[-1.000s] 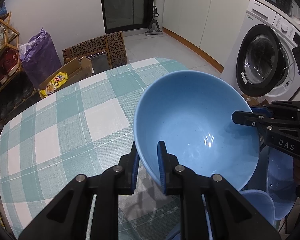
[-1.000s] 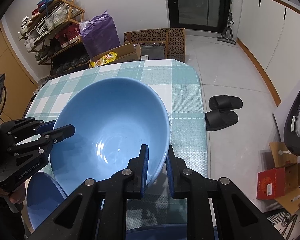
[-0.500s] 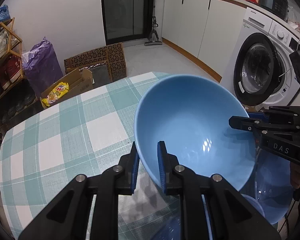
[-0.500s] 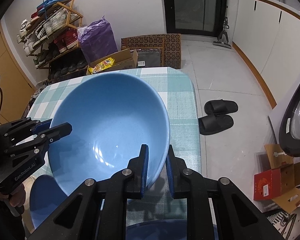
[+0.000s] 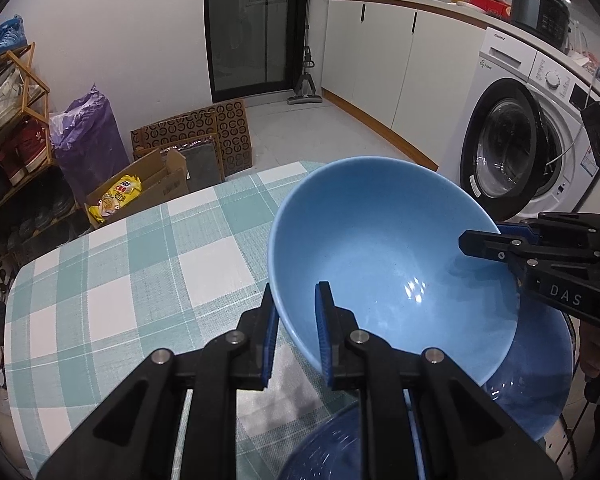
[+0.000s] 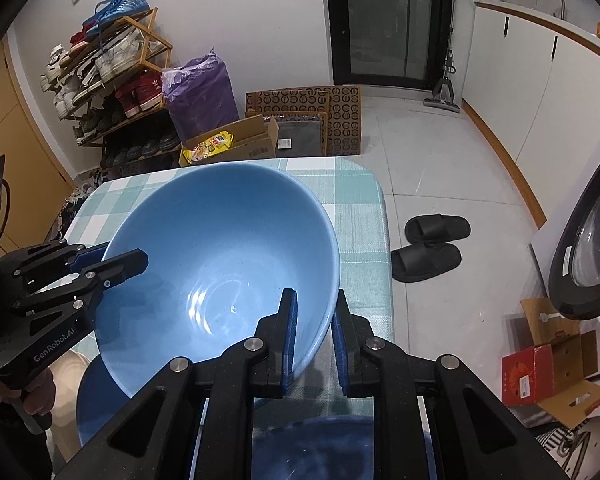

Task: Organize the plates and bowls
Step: 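Lift the blue bowl with both grippers and carry it toward the plate stack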

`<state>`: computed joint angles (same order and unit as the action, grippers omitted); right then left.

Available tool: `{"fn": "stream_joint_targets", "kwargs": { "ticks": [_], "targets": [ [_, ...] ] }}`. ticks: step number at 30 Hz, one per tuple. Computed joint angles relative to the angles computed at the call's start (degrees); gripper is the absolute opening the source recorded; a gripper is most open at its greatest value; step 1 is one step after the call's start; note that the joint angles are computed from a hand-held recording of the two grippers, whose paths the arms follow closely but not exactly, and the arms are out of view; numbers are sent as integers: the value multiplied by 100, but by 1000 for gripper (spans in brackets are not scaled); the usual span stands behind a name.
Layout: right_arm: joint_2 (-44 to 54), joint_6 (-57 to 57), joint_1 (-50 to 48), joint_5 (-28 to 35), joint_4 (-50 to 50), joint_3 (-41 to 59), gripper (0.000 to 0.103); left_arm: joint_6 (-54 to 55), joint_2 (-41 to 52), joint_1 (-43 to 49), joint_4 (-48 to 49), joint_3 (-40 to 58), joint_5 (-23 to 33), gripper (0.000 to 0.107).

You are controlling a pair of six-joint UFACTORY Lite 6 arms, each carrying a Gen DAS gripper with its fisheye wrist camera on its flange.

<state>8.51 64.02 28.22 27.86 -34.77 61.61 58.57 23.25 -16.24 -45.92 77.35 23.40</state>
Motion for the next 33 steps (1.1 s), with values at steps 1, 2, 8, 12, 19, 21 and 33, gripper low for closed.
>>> {"fn": "stream_joint_targets", "kwargs": {
  "ticks": [1,2,8,12,19,21,33],
  "targets": [
    [-51,2,23,26,-7,-20,17,14,-74,9,-6,-57,10,15],
    [-92,26,51,57,-22,-30,17,22,-122,22,-9,-92,28,15],
    [-436,101,252,319,-45,-94,17,77,-521,56,-43,-393,55,15],
    [-630,134,382,528,-65,-80,17,78,-786,83,-46,-569,100,16],
    [-939,270,721,953,-80,-59,17,30,-1251,142,9,-867,195,16],
    [-1043,300,832,1088,-60,-59,17,31,-1398,168,-21,-975,213,16],
    [-1485,819,1560,1712,-262,-118,17,-76,-2117,272,122,-1520,330,16]
  ]
}}
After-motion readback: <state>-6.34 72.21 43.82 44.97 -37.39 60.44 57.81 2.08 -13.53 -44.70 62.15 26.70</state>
